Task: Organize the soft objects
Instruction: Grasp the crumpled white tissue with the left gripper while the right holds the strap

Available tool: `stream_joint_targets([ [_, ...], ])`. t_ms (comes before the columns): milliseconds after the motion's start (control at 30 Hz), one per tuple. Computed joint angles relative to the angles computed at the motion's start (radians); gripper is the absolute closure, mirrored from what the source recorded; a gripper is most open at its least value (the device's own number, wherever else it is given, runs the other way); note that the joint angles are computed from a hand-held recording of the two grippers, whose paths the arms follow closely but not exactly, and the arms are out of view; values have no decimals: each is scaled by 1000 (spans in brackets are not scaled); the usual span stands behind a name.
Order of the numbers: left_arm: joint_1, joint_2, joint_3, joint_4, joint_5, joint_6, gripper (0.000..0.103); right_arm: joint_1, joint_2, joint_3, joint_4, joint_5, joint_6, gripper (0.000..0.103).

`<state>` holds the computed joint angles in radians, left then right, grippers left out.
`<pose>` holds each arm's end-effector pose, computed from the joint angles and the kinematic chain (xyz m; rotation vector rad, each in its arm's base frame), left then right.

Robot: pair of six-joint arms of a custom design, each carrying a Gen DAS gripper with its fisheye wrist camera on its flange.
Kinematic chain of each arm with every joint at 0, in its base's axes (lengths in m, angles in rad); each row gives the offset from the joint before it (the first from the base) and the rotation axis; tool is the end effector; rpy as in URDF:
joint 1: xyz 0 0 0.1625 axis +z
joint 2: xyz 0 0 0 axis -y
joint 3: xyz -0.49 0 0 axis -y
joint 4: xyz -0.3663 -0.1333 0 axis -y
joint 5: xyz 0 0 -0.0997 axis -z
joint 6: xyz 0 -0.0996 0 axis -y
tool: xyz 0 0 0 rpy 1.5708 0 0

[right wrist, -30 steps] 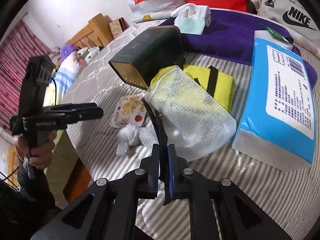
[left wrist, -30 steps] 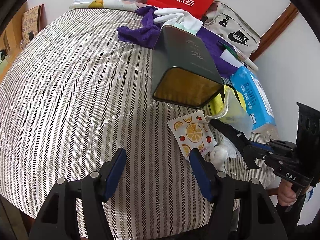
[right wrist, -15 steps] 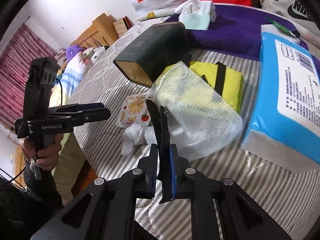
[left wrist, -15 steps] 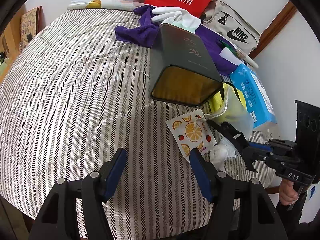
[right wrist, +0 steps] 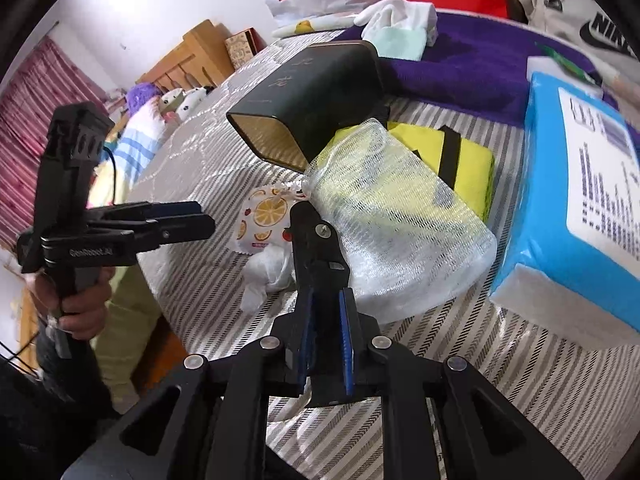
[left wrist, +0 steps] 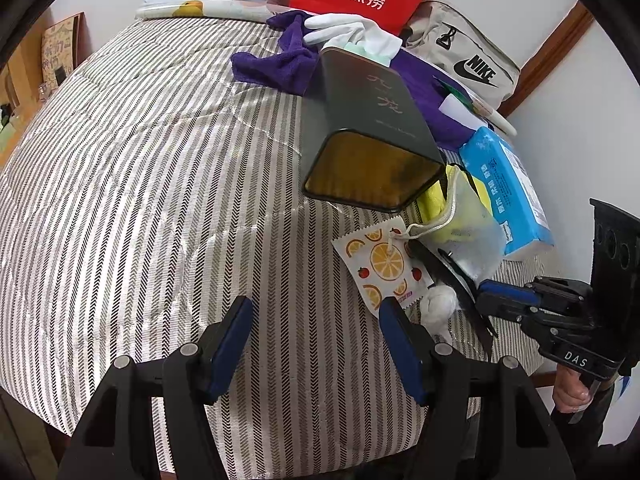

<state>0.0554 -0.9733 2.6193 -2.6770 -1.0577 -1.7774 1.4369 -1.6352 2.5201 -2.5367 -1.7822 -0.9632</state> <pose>-0.2785 -0.1979 0.0767 -0.1498 2.5555 -0.7212 0.0703 -0.3200 0.2790 1.1643 -2.6763 -0.0605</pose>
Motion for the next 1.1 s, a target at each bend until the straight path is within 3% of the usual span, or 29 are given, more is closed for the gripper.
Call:
stream_joint_targets([
  [167, -2, 2, -1, 3, -3, -5, 40, 28, -18, 31, -131, -34, -9, 89],
  [367, 7, 18, -13, -7, -2, 16, 40, 19, 0, 16, -98, -49, -11, 89],
  [567, 11, 16, -15, -2, -3, 17, 40, 17, 46, 66, -233, -57, -33, 89],
  [633, 10, 17, -15, -4, -1, 21, 40, 12, 42, 89, -283, -31, -64, 100],
  [800, 6, 36, -28, -24, 13, 68, 40, -10, -29, 102, -254, 27, -113, 100],
  [1100, 32, 136, -112, -87, 24, 286, 40, -99, -197, 80, -152, 90, -151, 100],
])
